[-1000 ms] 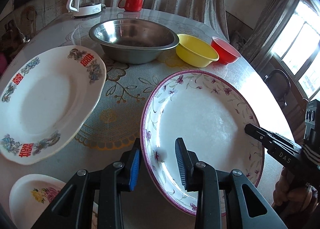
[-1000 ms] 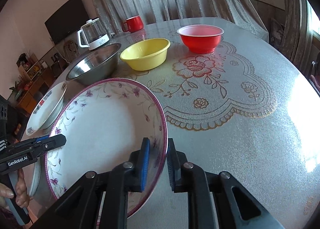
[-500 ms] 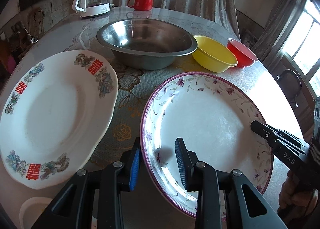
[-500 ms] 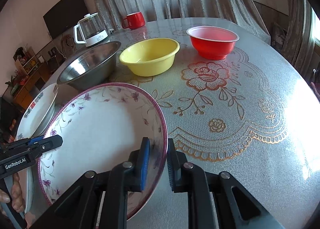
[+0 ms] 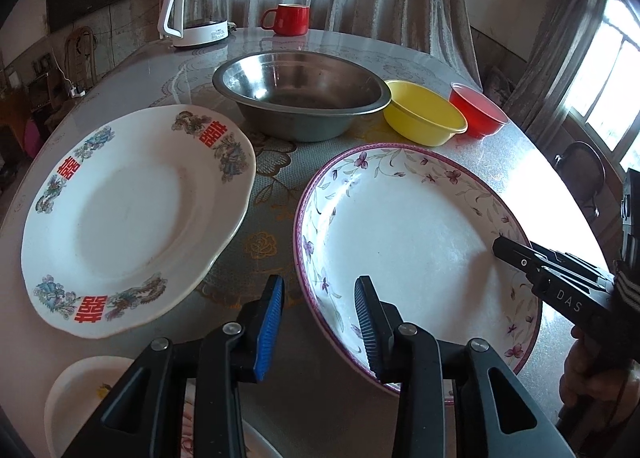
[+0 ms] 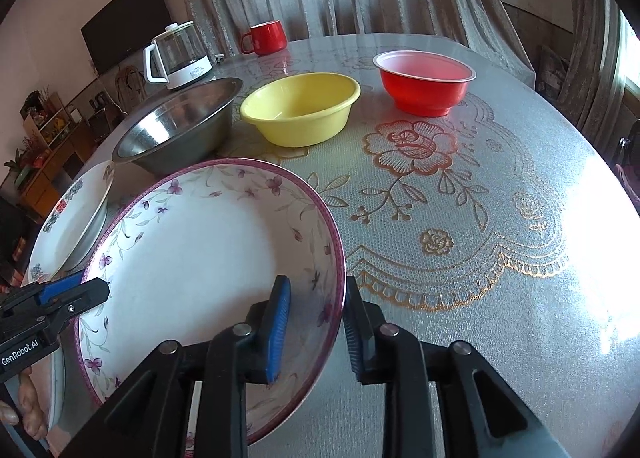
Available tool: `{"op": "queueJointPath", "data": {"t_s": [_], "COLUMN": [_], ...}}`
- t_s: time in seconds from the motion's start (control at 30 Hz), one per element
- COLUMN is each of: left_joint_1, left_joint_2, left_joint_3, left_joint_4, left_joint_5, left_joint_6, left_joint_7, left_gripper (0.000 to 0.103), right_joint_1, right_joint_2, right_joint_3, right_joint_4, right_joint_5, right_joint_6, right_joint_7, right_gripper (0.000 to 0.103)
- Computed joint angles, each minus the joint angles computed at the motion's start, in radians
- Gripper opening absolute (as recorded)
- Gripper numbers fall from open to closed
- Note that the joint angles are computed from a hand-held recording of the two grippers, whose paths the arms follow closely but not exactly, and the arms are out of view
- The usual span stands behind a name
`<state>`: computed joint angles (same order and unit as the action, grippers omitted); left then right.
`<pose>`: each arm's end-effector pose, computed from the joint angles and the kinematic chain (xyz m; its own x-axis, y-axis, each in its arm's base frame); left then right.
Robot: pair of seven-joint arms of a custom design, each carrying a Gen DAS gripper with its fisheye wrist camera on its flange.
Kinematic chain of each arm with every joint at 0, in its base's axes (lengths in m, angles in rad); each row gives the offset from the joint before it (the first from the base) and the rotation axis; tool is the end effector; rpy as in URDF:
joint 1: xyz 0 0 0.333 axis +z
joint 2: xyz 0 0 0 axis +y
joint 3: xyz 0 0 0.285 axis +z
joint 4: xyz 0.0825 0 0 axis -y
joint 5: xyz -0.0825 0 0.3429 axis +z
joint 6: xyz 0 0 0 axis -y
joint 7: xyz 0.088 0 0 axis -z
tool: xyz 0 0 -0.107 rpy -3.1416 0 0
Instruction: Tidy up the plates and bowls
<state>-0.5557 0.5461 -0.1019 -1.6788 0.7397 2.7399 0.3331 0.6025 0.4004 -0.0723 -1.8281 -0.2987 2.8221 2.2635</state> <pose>0.5156 -0.4190 0.3356 -0.0520 -0.9865 0.1550 -0.8142 -0.0480 -0.5786 0.5424 0.3407 0.3779 0.1468 -0.9804 -0.1313 -0.8236 -0.0476 -0.5652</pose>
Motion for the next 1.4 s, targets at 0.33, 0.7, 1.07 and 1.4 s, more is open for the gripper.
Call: {"op": "queueJointPath", "data": {"t_s": [0.33, 0.7, 1.07, 1.4], "left_joint_1": [-0.037, 0.006, 0.063, 0.142], "left_joint_2": [-0.122, -0.208, -0.302, -0.394], "left_joint_3": [0.037, -0.004, -0.055, -0.094], "left_joint_4": [-0.147, -0.259, -0.367, -0.485], "left_joint_5": [0.2, 0.39, 0.535, 0.608], "left_joint_6": [0.024, 0.045, 0.01, -0.001], "left_joint_7": [-0.24, -0.457, -0.628, -0.777], "left_gripper": [0.048, 0.05, 0.053, 0.053], "right_joint_1": [0.05, 0.054, 0.056, 0.104], "right_joint_2": [-0.052, -0.127, -0.069, 0.031], "right_joint_3": [-0.044, -0.024, 0.071, 0.086], "right_joint_4": [-0.052, -0.11, -0.037, 0.098], "right_joint_5": [-0.147, -0.378, -0.277, -0.078], "right_joint_6": [0.007, 0.014, 0.049, 0.035], "right_joint_7": [0.154, 0.365, 0.173, -0.038], "right_gripper": [0.031, 0.032, 0.032, 0.032]}}
